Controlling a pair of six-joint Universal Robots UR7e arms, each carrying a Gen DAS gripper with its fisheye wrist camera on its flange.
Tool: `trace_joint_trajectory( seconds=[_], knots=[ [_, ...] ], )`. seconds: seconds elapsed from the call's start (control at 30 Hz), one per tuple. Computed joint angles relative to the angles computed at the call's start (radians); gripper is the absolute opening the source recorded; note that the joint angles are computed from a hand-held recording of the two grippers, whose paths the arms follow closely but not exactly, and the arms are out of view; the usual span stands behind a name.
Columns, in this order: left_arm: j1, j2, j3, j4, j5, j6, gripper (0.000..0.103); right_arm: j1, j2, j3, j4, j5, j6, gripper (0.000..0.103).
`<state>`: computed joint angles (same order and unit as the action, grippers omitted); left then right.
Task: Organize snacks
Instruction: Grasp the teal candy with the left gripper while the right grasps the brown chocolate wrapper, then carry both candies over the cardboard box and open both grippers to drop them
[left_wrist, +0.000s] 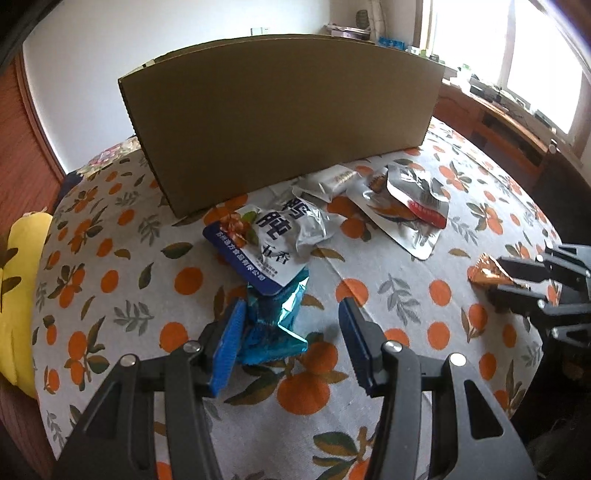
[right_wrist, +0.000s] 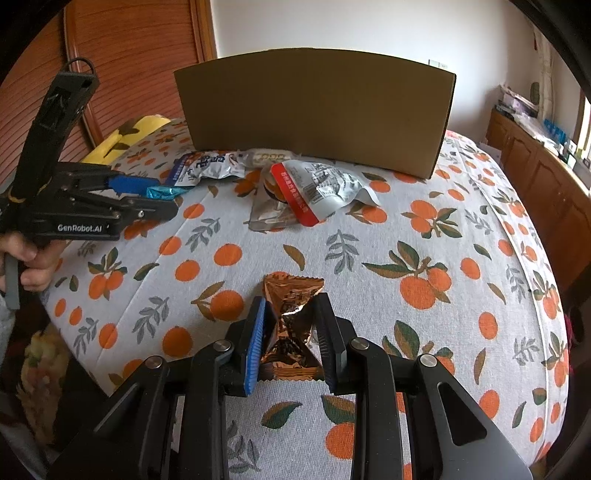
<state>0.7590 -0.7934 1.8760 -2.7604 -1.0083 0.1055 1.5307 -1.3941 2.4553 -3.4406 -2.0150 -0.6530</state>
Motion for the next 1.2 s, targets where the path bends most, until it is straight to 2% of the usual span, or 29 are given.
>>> trace_joint_trajectory(
  seconds=[0.13, 0.2, 0.27, 0.37, 0.8, 0.93, 1.2],
  knots=[
    [0.004, 0.009, -0.006, -0.003, 0.014, -0.022, 0.051, 0.0, 0.0, 0.001, -0.004, -0.002, -0.004, 0.025],
    [0.002, 0.01, 0.001, -0.025, 0.027, -0.023, 0.037, 0.001, 0.001, 0.001, -0.005, -0.003, -0.003, 0.025],
    [0.002, 0.007, 0.003, -0.024, 0.029, -0.034, 0.028, 0.0, 0.001, 0.001, -0.004, -0.003, -0.004, 0.025],
    [-0.005, -0.003, 0.019, -0.026, 0.042, -0.045, 0.026, -0.001, -0.001, 0.002, -0.004, -0.001, -0.003, 0.025],
    [-0.061, -0.078, 0.15, -0.081, 0.065, -0.139, 0.025, 0.006, -0.004, 0.013, -0.016, -0.013, -0.012, 0.024],
    [-0.077, -0.096, 0.171, -0.096, 0.056, -0.161, 0.026, 0.002, -0.019, 0.019, 0.0, 0.002, -0.006, 0.02],
    [-0.108, -0.119, 0.193, -0.124, 0.07, -0.16, 0.026, 0.003, -0.029, 0.024, 0.001, 0.018, 0.003, 0.02]
  ],
)
